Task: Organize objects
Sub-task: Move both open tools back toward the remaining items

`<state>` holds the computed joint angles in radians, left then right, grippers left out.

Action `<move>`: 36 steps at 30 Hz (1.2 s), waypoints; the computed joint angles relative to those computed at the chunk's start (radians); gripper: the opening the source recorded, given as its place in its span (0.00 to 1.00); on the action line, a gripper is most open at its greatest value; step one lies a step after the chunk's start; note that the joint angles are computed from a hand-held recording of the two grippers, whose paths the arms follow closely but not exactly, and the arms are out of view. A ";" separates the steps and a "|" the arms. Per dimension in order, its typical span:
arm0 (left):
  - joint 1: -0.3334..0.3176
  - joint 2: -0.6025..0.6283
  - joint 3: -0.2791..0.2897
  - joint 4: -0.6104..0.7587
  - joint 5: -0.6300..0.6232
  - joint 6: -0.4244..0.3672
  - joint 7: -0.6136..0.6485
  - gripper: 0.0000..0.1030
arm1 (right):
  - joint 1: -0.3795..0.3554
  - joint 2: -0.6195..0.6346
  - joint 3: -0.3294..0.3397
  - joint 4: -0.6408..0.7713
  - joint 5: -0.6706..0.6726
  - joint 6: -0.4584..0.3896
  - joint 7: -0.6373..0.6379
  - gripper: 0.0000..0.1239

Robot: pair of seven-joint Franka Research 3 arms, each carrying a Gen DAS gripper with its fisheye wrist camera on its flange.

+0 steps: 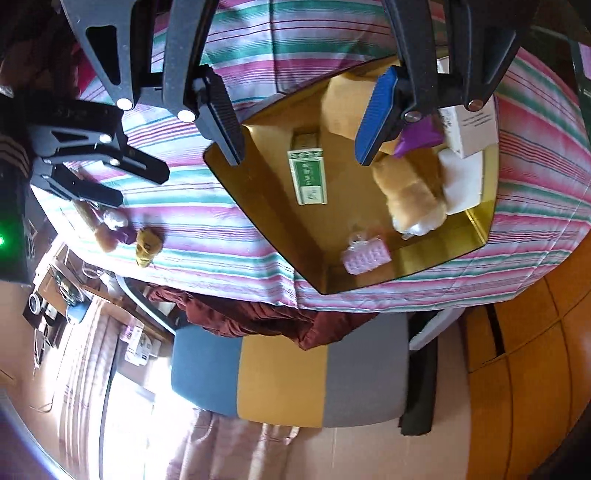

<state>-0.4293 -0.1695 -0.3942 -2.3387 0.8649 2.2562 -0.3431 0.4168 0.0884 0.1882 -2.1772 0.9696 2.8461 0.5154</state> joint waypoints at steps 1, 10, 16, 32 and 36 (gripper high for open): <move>0.001 0.006 0.000 0.004 0.005 0.007 -0.003 0.61 | -0.002 0.003 -0.004 0.002 -0.008 0.001 0.006 0.77; 0.012 0.053 0.027 0.024 0.035 0.135 0.014 0.61 | -0.036 0.041 -0.044 0.030 -0.209 -0.024 0.190 0.81; 0.022 0.090 0.042 0.045 0.023 0.211 0.042 0.60 | -0.090 0.063 -0.066 0.076 -0.289 -0.034 0.269 0.81; 0.011 0.267 0.100 0.224 0.000 0.301 0.229 0.61 | -0.330 0.242 -0.066 0.292 -0.193 0.015 0.630 0.83; 0.004 0.339 0.125 0.306 -0.028 0.315 0.310 0.61 | -0.337 0.248 -0.062 0.308 -0.176 -0.009 0.619 0.83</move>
